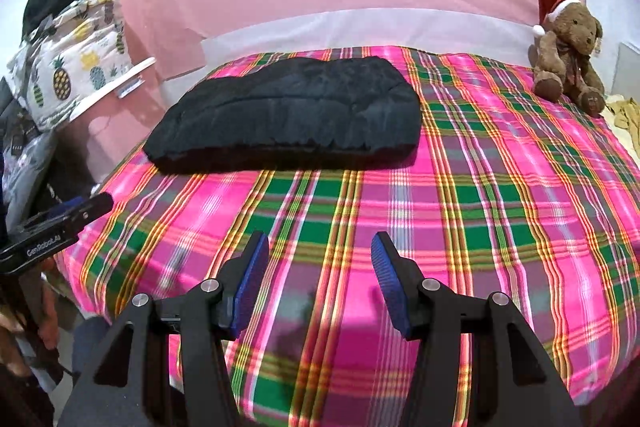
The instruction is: Fold large clothes
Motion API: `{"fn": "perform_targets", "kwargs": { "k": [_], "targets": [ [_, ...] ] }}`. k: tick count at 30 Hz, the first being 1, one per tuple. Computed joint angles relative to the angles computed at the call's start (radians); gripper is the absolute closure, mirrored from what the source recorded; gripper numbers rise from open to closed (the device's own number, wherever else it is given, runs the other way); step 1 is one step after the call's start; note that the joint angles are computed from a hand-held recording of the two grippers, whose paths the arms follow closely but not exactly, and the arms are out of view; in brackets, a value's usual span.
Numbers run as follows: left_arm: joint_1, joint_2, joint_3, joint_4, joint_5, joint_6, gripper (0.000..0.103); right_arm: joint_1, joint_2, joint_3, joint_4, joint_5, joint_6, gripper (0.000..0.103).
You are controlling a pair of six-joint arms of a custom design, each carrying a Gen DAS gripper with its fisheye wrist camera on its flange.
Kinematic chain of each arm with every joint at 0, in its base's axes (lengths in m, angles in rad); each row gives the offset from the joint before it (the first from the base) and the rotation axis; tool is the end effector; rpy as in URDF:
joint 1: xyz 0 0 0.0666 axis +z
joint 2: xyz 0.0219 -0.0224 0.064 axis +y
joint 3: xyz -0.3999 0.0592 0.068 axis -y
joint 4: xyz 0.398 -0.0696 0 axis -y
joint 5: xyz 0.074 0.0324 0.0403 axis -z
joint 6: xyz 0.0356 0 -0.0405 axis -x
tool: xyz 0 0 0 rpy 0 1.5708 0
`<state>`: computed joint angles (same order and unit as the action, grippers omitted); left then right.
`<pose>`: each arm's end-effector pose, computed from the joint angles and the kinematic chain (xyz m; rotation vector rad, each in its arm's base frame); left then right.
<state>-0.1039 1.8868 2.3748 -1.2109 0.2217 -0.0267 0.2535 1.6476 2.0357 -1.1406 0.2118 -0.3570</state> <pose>0.6394 -0.0749 0.6041 0.2638 2.2743 -0.2942 0.5519 0.1348 0.6002 0.2249 2.2925 0.0666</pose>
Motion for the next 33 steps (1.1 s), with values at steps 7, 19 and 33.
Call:
{"fn": "perform_targets", "kwargs": {
  "k": [7,19,33],
  "targets": [
    [-0.009,-0.035,-0.064,0.007,-0.008,-0.001,0.023,0.025,-0.013,-0.026,0.001,0.006,0.002,0.049],
    [-0.018,-0.054,-0.101,0.011,-0.021,-0.010,0.023,0.036,-0.006,-0.024,-0.007,-0.002,0.012,0.049],
    [-0.021,-0.055,-0.104,0.012,-0.033,-0.010,0.023,0.040,0.005,-0.016,-0.022,-0.009,0.009,0.049]
  ]
}}
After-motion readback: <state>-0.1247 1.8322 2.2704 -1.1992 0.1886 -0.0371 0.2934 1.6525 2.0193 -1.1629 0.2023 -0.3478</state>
